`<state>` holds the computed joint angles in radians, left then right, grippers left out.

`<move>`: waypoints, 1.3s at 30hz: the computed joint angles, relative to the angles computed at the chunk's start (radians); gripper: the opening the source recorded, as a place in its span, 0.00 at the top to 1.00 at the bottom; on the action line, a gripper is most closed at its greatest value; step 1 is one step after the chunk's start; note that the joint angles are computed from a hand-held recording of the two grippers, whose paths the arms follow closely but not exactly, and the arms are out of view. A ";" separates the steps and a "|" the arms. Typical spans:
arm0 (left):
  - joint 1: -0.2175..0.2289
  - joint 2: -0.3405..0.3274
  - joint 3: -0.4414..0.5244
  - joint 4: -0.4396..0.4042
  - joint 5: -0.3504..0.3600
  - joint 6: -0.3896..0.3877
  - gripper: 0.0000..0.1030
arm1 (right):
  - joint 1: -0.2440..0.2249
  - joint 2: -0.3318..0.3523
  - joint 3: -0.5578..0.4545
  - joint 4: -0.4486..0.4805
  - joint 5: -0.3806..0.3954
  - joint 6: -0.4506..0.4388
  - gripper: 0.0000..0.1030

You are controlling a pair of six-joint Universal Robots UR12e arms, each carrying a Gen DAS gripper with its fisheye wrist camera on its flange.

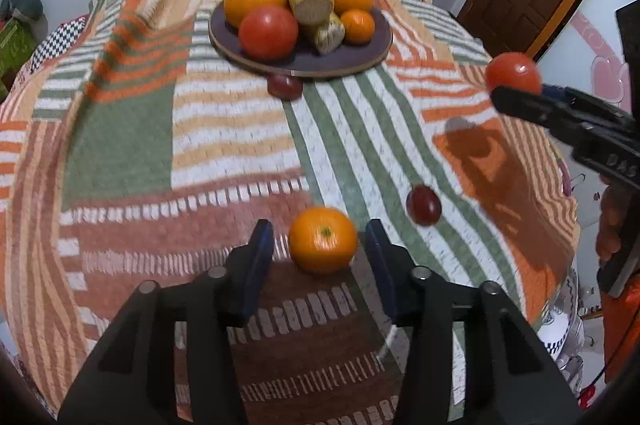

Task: Organize fruits
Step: 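Grasp a red tomato with the right tool while the left tool grasps a mandarin, then set the tomato on the plate with the right tool while the left tool places the mandarin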

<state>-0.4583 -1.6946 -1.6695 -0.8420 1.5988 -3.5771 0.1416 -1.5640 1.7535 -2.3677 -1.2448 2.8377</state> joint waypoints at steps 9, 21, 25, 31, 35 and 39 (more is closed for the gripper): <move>-0.005 -0.002 0.003 0.019 0.030 0.009 0.66 | 0.001 -0.006 0.012 0.003 0.000 0.007 0.57; 0.035 -0.033 0.064 0.085 0.056 0.034 0.66 | 0.010 0.049 -0.040 -0.034 0.025 0.041 0.57; 0.050 -0.059 0.101 0.105 0.073 0.055 0.66 | 0.017 0.079 -0.071 -0.050 0.028 0.049 0.57; 0.080 -0.092 0.133 0.121 0.083 0.058 0.66 | 0.031 0.129 -0.120 -0.064 0.030 0.064 0.57; 0.105 -0.117 0.148 0.119 0.071 0.040 0.66 | 0.042 0.158 -0.149 -0.069 0.023 0.066 0.57; 0.142 -0.133 0.150 0.141 -0.013 0.003 0.66 | 0.056 0.187 -0.179 -0.072 0.014 0.063 0.57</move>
<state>-0.3161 -1.8271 -1.5196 -0.7014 1.5862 -3.5738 0.1974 -1.3771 1.5743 -2.4399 -1.2307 2.9004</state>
